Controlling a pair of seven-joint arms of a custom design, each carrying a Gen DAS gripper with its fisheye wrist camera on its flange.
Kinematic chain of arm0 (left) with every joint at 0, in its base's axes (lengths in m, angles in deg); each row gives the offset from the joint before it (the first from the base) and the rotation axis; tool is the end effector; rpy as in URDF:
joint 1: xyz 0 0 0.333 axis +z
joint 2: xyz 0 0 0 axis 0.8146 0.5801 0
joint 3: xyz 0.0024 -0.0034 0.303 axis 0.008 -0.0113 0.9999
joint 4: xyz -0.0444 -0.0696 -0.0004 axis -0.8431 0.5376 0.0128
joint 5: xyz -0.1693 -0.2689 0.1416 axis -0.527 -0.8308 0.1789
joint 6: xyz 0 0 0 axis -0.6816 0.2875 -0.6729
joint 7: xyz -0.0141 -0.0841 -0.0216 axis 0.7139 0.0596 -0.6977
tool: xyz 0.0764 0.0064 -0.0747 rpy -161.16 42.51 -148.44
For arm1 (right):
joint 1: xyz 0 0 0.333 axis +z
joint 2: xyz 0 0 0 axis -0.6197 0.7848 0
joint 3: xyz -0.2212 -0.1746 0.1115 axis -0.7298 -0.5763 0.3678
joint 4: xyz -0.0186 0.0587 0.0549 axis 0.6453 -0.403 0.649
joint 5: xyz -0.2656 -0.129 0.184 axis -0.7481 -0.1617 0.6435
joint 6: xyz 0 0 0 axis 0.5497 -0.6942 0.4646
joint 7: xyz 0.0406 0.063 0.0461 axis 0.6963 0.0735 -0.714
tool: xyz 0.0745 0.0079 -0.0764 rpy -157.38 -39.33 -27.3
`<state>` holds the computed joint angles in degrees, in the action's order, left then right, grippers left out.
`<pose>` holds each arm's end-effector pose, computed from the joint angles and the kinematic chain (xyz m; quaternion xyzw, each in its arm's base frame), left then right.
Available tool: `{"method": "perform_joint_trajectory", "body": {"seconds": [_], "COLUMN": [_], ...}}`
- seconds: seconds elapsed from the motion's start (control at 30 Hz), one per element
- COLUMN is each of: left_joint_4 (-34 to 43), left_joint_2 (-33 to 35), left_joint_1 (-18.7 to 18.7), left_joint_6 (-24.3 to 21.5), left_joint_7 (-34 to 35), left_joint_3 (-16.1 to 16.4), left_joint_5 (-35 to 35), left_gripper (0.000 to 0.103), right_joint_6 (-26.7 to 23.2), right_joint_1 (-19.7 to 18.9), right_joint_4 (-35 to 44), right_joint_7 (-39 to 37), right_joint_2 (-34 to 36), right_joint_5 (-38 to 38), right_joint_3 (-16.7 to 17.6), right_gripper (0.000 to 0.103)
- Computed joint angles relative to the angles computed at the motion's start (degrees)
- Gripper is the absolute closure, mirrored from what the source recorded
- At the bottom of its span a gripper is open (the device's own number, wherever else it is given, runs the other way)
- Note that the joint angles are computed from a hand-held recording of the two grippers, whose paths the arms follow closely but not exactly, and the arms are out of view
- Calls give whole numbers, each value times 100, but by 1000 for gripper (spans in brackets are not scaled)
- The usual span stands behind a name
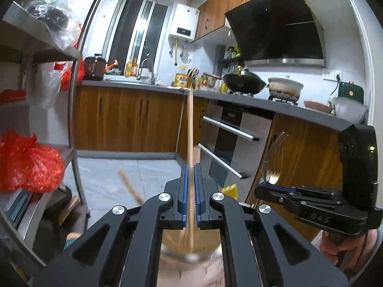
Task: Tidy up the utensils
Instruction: 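Lift both utensils and lower them into the ceramic holder, opening both tools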
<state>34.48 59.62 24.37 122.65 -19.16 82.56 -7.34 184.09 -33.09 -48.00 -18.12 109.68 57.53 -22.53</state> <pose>0.6829 -0.3704 0.4364 -0.5080 0.6069 -0.5236 0.3153 0.7008 0.1987 0.4361 -0.6942 0.4951 -0.2052 0.4805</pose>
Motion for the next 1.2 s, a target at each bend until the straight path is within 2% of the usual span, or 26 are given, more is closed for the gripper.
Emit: {"method": "perform_joint_trajectory", "body": {"seconds": [0.07,0.13,0.2,0.37,0.6,0.67,0.83,0.9,1.03,1.13,1.2], "left_joint_4": [-431,-695,-787,-725,-771,-816,-950,-1052,-1372,-1502,-1599], "left_joint_2": [-229,-374,-426,-403,-453,-480,-568,-637,-817,-898,-962], "left_joint_1": [-172,-224,-214,-45,-13,48,24,-20,-161,-239,-297], "left_joint_6": [49,36,-25,-175,-212,-177,-154,-140,49,118,151], "left_joint_7": [-320,-416,-393,-40,134,256,458,444,170,61,-7], "left_joint_3": [278,305,241,-150,-236,-360,-387,-335,-79,57,149], "left_joint_5": [140,222,260,210,180,135,64,68,118,154,196], "left_gripper": [98,98,98,98,98,98,94,89,86,77,73], "right_joint_6": [-78,-115,-140,-251,-364,-335,-291,-286,-73,218,365], "right_joint_1": [118,220,290,437,550,530,500,346,248,-27,-104], "right_joint_4": [39,68,79,143,296,321,345,299,89,-138,-265], "right_joint_7": [147,283,387,697,1067,1081,1125,942,749,375,289], "right_joint_2": [39,69,88,143,268,299,340,324,216,137,76], "right_joint_5": [-69,-141,-222,-449,-707,-748,-827,-773,-670,-508,-462], "right_joint_3": [-169,-301,-394,-626,-825,-789,-721,-486,-320,101,210], "right_gripper": [97,97,97,97,97,97,93,83,76,65,59]}}
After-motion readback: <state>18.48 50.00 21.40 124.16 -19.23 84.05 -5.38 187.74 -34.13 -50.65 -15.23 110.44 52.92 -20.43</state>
